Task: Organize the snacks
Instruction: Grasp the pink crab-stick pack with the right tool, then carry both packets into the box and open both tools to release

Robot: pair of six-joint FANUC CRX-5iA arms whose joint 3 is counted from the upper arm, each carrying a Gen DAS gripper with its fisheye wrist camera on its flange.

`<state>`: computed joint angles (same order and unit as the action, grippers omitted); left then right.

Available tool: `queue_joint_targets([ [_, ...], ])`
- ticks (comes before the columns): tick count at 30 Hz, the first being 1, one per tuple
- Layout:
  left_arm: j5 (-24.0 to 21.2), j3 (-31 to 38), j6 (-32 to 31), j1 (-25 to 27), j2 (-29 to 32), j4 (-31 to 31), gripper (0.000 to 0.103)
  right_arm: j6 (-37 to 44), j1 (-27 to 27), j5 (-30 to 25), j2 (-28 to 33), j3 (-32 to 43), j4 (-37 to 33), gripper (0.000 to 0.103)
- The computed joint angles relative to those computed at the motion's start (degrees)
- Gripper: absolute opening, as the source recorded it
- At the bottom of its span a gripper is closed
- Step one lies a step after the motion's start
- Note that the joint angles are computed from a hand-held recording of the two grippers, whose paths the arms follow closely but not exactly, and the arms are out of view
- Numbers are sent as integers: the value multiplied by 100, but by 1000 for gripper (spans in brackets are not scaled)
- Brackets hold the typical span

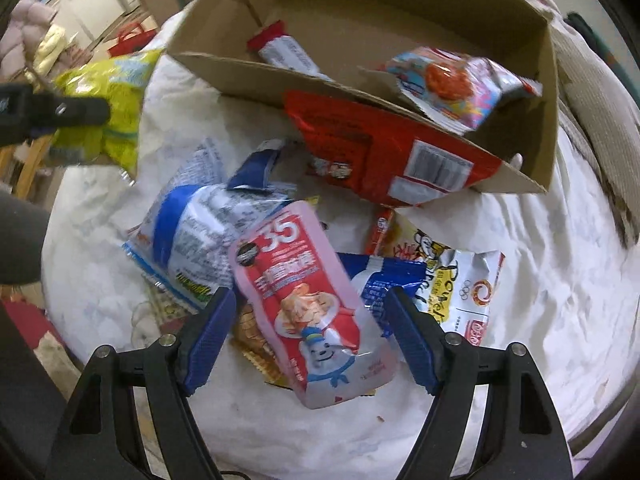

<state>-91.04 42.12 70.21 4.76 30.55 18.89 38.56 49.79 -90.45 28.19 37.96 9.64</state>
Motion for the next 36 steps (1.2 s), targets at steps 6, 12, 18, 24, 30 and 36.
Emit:
queue_joint_targets([
  [6,56,-119,-75,-24,-62,57,38,623,100,-594,475,483,185,79],
  [12,114,-181,-94,1,-109,38,38,699,158,-453,378,287,401,48],
  [18,160,-261,-64,87,-200,70,38,57,167,486,-529,-567,434,28],
  [24,547,-506,-268,164,-514,195,38,-753,72,1532,-1336,-1206,417,24],
  [30,121,464,-188,23,2,516,38,-1058,-190,1277,-1246,-986,788,24],
  [36,-345,1888,-239,-355,770,425,38,-807,-674,586,-770,-485,892,24],
])
